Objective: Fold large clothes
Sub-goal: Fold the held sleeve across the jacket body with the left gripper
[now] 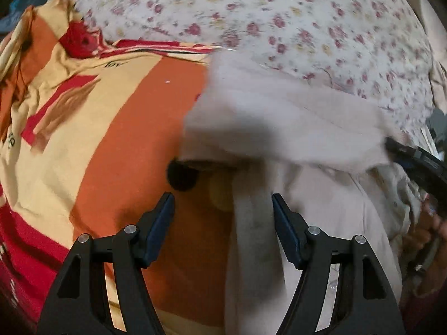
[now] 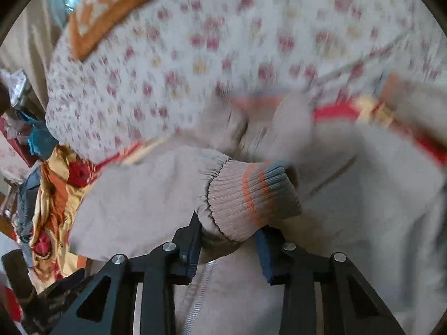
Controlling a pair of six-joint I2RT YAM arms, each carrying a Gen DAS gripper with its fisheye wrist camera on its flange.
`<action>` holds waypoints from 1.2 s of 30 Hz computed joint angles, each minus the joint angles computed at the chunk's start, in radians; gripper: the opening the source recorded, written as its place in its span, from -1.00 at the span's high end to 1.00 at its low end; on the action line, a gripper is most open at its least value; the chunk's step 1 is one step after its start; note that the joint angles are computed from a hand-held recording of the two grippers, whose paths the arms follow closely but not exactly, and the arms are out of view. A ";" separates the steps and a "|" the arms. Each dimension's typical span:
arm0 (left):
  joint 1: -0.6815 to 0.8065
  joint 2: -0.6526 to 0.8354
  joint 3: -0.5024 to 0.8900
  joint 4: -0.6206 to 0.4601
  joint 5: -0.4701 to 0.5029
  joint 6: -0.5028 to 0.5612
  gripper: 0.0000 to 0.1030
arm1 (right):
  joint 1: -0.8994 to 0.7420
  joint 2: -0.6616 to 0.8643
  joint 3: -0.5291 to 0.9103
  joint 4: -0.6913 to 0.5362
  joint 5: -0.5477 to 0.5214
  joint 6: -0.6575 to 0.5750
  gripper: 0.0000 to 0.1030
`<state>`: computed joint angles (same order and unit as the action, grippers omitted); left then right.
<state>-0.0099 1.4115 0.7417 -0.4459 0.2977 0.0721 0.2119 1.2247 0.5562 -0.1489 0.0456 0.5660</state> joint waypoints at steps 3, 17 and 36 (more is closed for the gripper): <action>-0.010 0.032 0.005 0.035 -0.008 -0.022 -0.35 | -0.073 -0.139 0.000 -0.118 0.085 -0.054 0.36; -0.029 0.037 0.026 0.049 -0.052 -0.060 -0.35 | -0.413 -0.130 -0.059 -0.198 -0.085 -0.209 -0.43; -0.088 -0.111 0.080 -0.002 -0.088 -0.169 -0.35 | -0.493 -0.389 -0.054 -0.404 -0.091 -0.299 -0.49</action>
